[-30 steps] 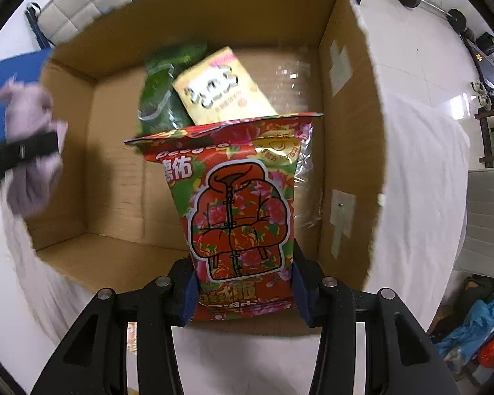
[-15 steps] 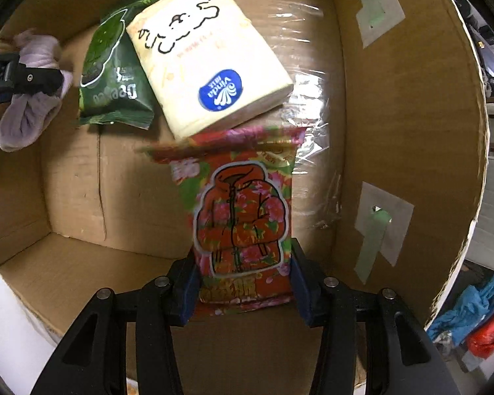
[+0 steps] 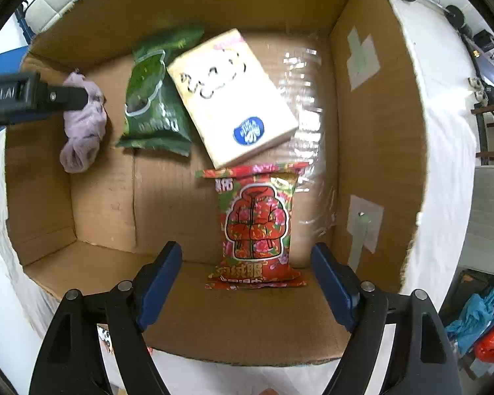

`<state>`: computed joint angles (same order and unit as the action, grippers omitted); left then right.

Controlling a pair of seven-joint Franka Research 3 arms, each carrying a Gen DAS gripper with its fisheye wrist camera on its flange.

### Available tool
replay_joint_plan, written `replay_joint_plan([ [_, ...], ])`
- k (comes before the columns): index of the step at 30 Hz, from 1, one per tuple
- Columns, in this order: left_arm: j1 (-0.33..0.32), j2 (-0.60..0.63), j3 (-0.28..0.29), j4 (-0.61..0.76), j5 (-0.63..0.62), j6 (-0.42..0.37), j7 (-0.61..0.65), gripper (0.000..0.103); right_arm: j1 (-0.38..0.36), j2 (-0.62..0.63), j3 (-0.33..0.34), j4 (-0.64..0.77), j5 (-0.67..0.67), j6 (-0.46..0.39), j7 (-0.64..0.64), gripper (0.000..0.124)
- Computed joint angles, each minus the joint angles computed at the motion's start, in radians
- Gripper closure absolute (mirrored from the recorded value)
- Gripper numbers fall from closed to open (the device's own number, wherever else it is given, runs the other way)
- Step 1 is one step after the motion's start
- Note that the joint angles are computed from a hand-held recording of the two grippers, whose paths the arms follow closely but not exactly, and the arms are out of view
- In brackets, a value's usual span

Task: Organize soft objects
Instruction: 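Lower the cloth and red bag into the box and open both grippers, then grasp the orange panda bag with the left gripper while the right grasps the blue milk stick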

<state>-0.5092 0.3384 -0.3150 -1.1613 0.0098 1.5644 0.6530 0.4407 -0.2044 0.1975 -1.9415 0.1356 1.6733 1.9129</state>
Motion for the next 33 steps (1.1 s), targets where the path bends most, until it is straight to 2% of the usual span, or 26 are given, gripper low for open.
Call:
replay_joint_plan([
  [1, 0.0, -0.014, 0.0, -0.014, 0.003, 0.012, -0.002, 0.036, -0.001, -0.005, -0.003, -0.001, 0.007, 0.002, 0.003, 0.034],
  [2, -0.005, -0.022, 0.001, -0.018, 0.015, 0.009, -0.008, 0.024, -0.002, -0.007, -0.004, 0.004, 0.024, 0.013, 0.018, 0.028],
  [3, -0.013, -0.025, 0.0, -0.013, 0.028, 0.001, -0.016, 0.004, -0.005, -0.016, -0.006, -0.003, 0.03, 0.024, 0.025, 0.021],
  [4, -0.022, -0.032, -0.001, -0.013, 0.046, -0.002, -0.025, 0.0, -0.008, -0.02, -0.006, -0.003, 0.03, 0.028, 0.035, 0.021],
  [7, -0.041, -0.053, -0.006, -0.019, 0.083, -0.007, -0.034, 0.0, -0.015, -0.021, -0.007, 0.019, 0.016, 0.034, 0.058, 0.021],
  [12, -0.046, -0.133, -0.019, -0.112, 0.079, 0.052, -0.077, 0.0, -0.022, -0.035, -0.003, 0.049, -0.016, 0.018, 0.052, 0.021],
  [19, -0.091, -0.237, -0.052, -0.185, 0.175, 0.069, -0.235, 0.0, -0.034, -0.136, 0.008, 0.011, -0.033, 0.064, 0.073, 0.021],
  [25, -0.148, -0.295, -0.099, -0.199, 0.306, 0.002, -0.374, 0.0, -0.043, -0.244, 0.028, -0.042, -0.042, 0.089, 0.05, 0.021],
  [33, -0.221, -0.306, -0.15, -0.131, 0.452, -0.111, -0.501, 0.0, -0.066, -0.389, 0.048, -0.082, -0.025, 0.101, 0.039, 0.021],
])
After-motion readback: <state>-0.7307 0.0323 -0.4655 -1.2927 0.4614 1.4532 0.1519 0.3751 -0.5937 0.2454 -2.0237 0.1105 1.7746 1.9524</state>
